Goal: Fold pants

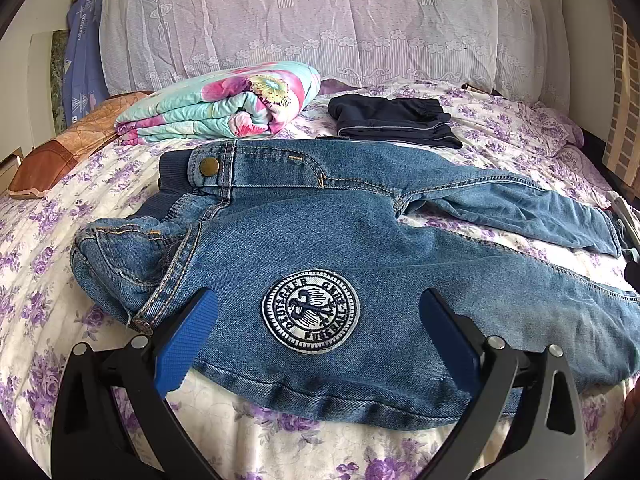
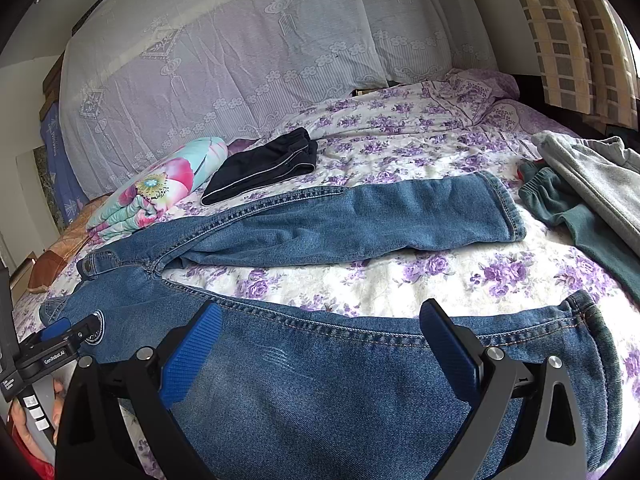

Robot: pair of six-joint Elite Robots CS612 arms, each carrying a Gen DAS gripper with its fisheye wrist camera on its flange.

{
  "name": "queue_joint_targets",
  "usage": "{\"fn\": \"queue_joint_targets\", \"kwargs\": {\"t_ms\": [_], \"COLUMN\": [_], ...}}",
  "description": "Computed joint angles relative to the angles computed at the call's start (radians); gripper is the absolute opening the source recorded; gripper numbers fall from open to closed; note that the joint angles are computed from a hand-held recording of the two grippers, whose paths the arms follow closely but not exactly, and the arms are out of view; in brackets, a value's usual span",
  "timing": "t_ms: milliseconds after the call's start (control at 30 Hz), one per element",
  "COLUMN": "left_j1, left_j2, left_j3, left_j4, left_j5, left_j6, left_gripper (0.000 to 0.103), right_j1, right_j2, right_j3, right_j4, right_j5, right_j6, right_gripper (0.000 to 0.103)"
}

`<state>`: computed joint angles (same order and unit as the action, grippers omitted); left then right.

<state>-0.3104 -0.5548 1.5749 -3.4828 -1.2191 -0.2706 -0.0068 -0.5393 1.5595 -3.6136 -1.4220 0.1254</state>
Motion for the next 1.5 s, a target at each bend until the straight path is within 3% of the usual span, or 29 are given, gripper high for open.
{"fn": "queue_joint_targets", "kwargs": {"t_ms": [1500], "left_j1": [0.005], "left_j2": [-0.004], "left_j3": [0.007], "left_j4": [0.004], "left_j5": [-0.023], "left_j6": [-0.012], "left_gripper": [0.098], "right_j1": [-0.004], "right_j2": [-0.002], "right_j3": [0.001], "right_j4": [0.012], "right_j5": [0.024], "right_j6": [0.015], "right_gripper": [0.1]}}
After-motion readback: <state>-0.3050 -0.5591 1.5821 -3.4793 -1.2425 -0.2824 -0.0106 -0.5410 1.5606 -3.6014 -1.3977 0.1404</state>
